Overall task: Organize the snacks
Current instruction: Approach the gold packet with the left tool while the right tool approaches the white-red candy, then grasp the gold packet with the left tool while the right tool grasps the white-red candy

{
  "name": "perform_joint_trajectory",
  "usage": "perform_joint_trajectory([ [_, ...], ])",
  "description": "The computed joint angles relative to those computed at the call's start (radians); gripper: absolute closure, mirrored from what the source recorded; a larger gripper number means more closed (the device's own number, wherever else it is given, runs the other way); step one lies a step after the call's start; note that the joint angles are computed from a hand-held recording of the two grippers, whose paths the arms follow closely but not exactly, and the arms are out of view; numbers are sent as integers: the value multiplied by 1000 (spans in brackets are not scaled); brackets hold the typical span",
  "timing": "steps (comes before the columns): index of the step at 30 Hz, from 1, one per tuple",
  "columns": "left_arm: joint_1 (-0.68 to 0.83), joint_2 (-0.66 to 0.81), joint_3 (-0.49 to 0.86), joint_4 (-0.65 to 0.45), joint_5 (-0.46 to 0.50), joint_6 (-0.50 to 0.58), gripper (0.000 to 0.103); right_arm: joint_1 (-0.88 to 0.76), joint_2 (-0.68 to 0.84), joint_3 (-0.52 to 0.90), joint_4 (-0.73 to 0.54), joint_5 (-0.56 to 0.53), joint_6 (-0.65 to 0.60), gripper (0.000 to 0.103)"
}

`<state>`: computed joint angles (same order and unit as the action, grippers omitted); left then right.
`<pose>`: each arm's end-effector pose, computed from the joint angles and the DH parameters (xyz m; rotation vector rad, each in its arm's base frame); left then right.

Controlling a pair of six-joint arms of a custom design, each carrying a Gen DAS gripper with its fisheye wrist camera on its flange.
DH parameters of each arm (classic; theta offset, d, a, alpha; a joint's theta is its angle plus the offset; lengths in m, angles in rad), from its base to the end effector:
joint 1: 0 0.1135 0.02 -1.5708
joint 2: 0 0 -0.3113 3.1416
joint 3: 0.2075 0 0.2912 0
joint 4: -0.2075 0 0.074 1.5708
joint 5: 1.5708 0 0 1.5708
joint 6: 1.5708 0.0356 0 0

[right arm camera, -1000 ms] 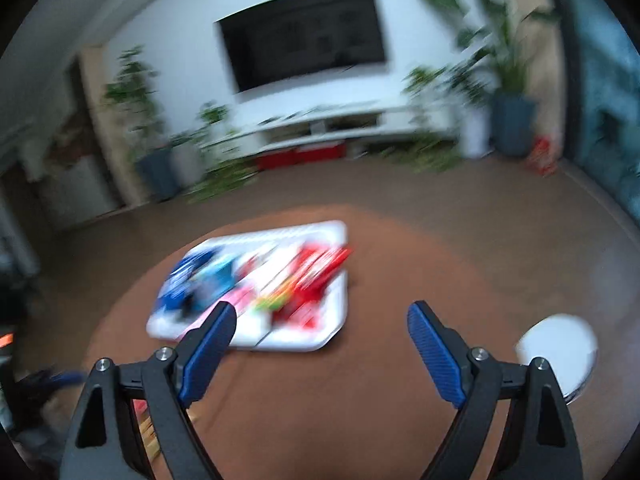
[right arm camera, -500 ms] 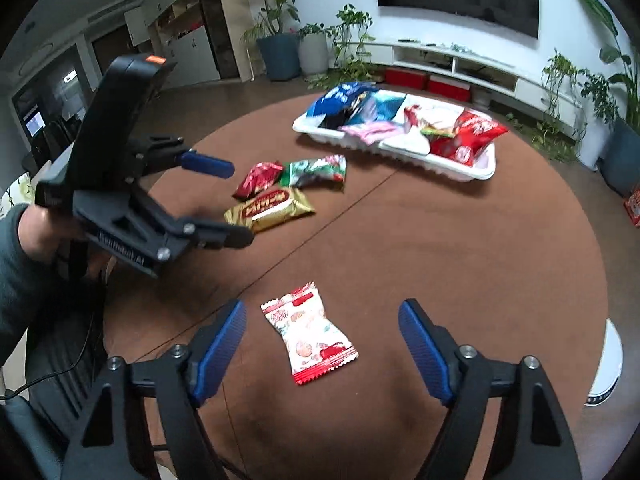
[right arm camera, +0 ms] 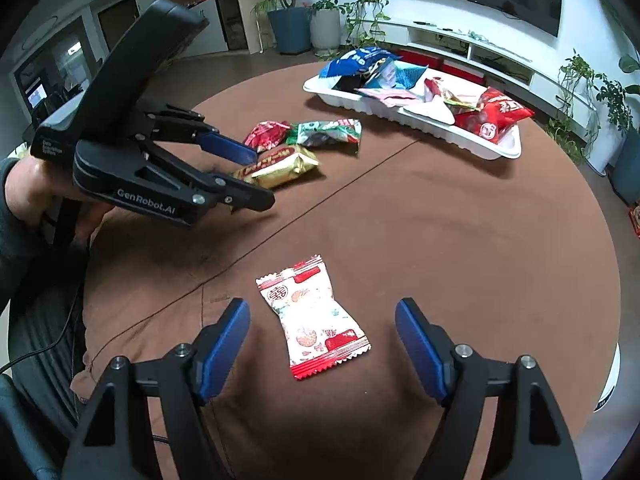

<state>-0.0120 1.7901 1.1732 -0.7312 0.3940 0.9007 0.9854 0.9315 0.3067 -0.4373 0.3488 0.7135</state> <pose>0.3783 -0.0182 0.1972 1.2674 2.4424 -0.3635 0.0946 0.1206 0.1515 -0.2292 2.5354 0.2006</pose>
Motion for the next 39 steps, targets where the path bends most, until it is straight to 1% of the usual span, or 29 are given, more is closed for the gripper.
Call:
perform_joint_trajectory([
  [2, -3, 8, 7, -1, -8, -16, 47, -8, 25, -2, 17, -14, -13, 26],
  [8, -16, 30, 37, -26, -17, -17, 47, -30, 66, 0, 57, -43, -46, 28],
  [13, -4, 65, 103, -94, 20, -24, 47, -38, 88, -1, 62, -59, -46, 28],
  [16, -1, 65, 116, -92, 24, -28, 47, -45, 87, -3, 71, -69, -54, 28],
  [17, -4, 75, 126, -103, 17, -20, 47, -47, 89, -2, 73, -70, -56, 28],
  [24, -18, 103, 122, -92, -12, -2, 47, -71, 111, -2, 96, -92, -79, 30],
  [25, -21, 102, 121, -89, -16, -2, 48, -72, 112, -2, 98, -93, -80, 30],
  [26, -23, 101, 120, -86, -18, 0, 56, -76, 111, -3, 101, -95, -82, 30],
  [29, -30, 99, 123, -81, -34, -4, 66, -82, 109, -3, 103, -98, -86, 32],
  [31, -34, 91, 114, -71, -43, 2, 69, -83, 107, -4, 101, -99, -88, 33],
  [35, -42, 66, 77, -31, -59, 8, 69, -88, 109, -2, 100, -100, -104, 36],
  [39, -47, 56, 63, -15, -68, 10, 70, -72, 111, -1, 90, -84, -111, 42],
])
